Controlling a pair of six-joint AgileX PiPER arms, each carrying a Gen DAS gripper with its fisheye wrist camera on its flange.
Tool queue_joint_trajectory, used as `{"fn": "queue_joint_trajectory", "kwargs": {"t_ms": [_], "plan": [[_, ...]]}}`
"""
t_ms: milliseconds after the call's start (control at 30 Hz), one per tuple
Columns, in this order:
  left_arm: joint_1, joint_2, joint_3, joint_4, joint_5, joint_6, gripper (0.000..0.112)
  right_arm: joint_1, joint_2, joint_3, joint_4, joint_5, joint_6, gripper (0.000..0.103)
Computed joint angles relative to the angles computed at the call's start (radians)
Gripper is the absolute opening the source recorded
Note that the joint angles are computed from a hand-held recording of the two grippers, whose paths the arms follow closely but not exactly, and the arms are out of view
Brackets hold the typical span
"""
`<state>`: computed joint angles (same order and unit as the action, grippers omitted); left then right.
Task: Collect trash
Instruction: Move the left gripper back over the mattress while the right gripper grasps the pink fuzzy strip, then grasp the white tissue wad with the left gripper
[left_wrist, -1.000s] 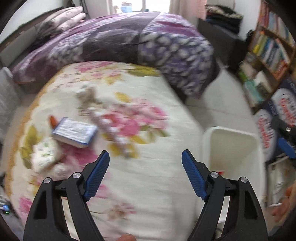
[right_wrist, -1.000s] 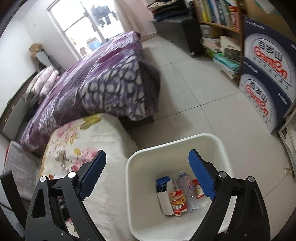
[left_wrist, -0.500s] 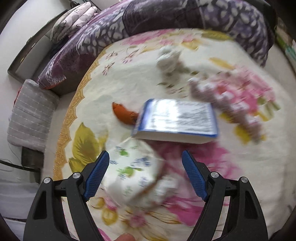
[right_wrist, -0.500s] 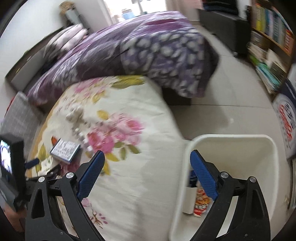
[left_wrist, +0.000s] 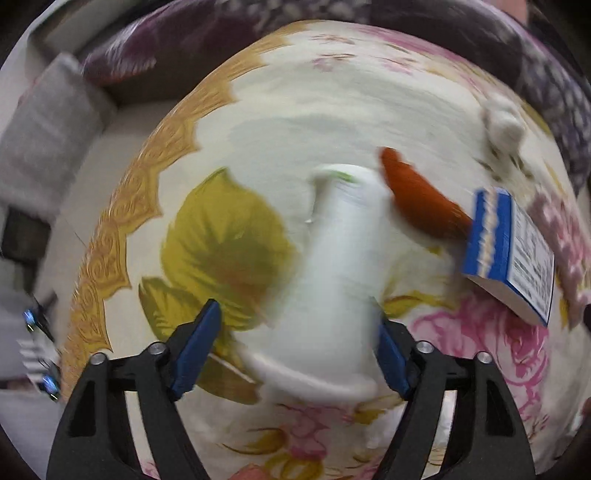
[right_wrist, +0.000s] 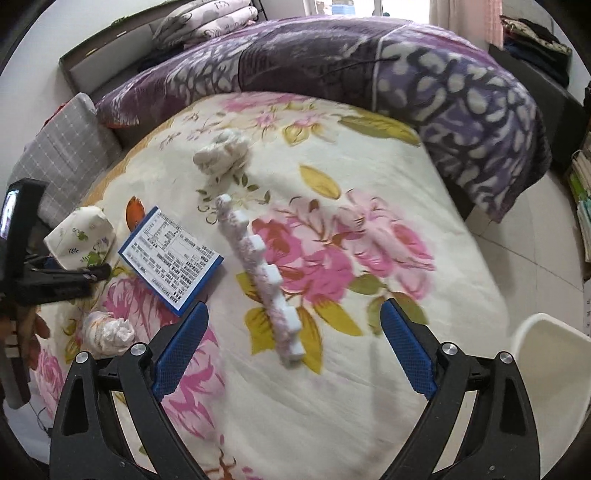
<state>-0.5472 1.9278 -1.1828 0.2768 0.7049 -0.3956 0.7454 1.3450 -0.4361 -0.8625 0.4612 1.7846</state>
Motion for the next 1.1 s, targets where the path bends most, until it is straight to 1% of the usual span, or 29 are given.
{"fn": "queue_joint_trajectory", "kwargs": {"t_ms": [33, 67, 133, 167, 233, 300, 333, 367, 433, 533, 600, 633, 667, 700, 733, 767, 800, 933, 1000, 1100], "plan": [[0.033, -0.005, 0.006, -0.050, -0.013, 0.045, 0.070, -0.014, 0.026, -0.004, -0.018, -0.026, 0.014, 0.089], [0.048, -0.008, 0.009, -0.071, -0.019, 0.066, 0.069, -0.024, 0.044, -0.007, -0.031, -0.042, 0.022, 0.087], [0.079, -0.014, 0.016, -0.104, -0.027, 0.105, 0.069, -0.037, 0.091, -0.018, -0.065, -0.071, 0.046, 0.080], [0.096, -0.016, 0.022, -0.127, -0.035, 0.126, 0.069, -0.043, 0.114, -0.028, -0.066, -0.082, 0.040, 0.073], [0.116, -0.015, 0.025, -0.147, -0.045, 0.145, 0.069, -0.013, 0.135, -0.037, -0.131, -0.046, 0.108, 0.063], [0.120, -0.016, 0.031, -0.137, -0.054, 0.144, 0.067, -0.008, 0.148, -0.046, -0.143, -0.043, 0.108, 0.032], [0.116, -0.019, 0.034, -0.128, -0.059, 0.136, 0.064, -0.014, 0.144, -0.044, -0.147, -0.056, 0.108, 0.022], [0.107, -0.027, 0.044, -0.118, -0.068, 0.123, 0.054, -0.037, 0.135, -0.034, -0.147, -0.090, 0.101, 0.012], [0.072, -0.042, 0.054, -0.055, -0.063, 0.052, 0.052, -0.054, 0.108, -0.012, -0.163, -0.121, 0.130, 0.010], [0.037, -0.057, 0.072, 0.024, -0.068, -0.036, 0.050, -0.059, 0.074, 0.010, -0.198, -0.130, 0.189, 0.009], [0.028, -0.072, 0.082, 0.057, -0.072, -0.091, 0.049, -0.057, 0.044, 0.022, -0.219, -0.127, 0.223, 0.009], [0.028, -0.079, 0.084, 0.063, -0.073, -0.105, 0.044, -0.052, 0.025, 0.025, -0.227, -0.119, 0.237, 0.009], [0.032, -0.092, 0.083, 0.063, -0.073, -0.121, 0.042, -0.045, 0.007, 0.027, -0.232, -0.109, 0.248, 0.009], [0.014, -0.133, 0.123, 0.076, -0.075, -0.161, 0.034, -0.041, -0.004, 0.029, -0.237, -0.102, 0.256, 0.009], [0.023, -0.144, 0.127, 0.071, -0.081, -0.161, 0.016, -0.030, -0.021, 0.029, -0.237, -0.087, 0.261, 0.009], [0.034, -0.145, 0.111, 0.046, -0.069, -0.147, 0.000, -0.018, -0.037, 0.029, -0.236, -0.070, 0.266, 0.009], [0.046, -0.152, 0.097, 0.028, -0.062, -0.143, 0.000, -0.005, -0.053, 0.029, -0.236, -0.053, 0.271, 0.009], [0.045, -0.193, 0.107, 0.020, -0.086, -0.173, 0.000, 0.021, -0.102, 0.023, -0.197, -0.005, 0.236, 0.009], [0.045, -0.209, 0.107, -0.019, -0.091, -0.141, 0.000, 0.032, -0.122, 0.023, -0.183, 0.012, 0.229, 0.009], [0.043, -0.211, 0.101, -0.036, -0.089, -0.110, 0.000, 0.037, -0.149, 0.027, -0.162, 0.021, 0.215, 0.009]]}}
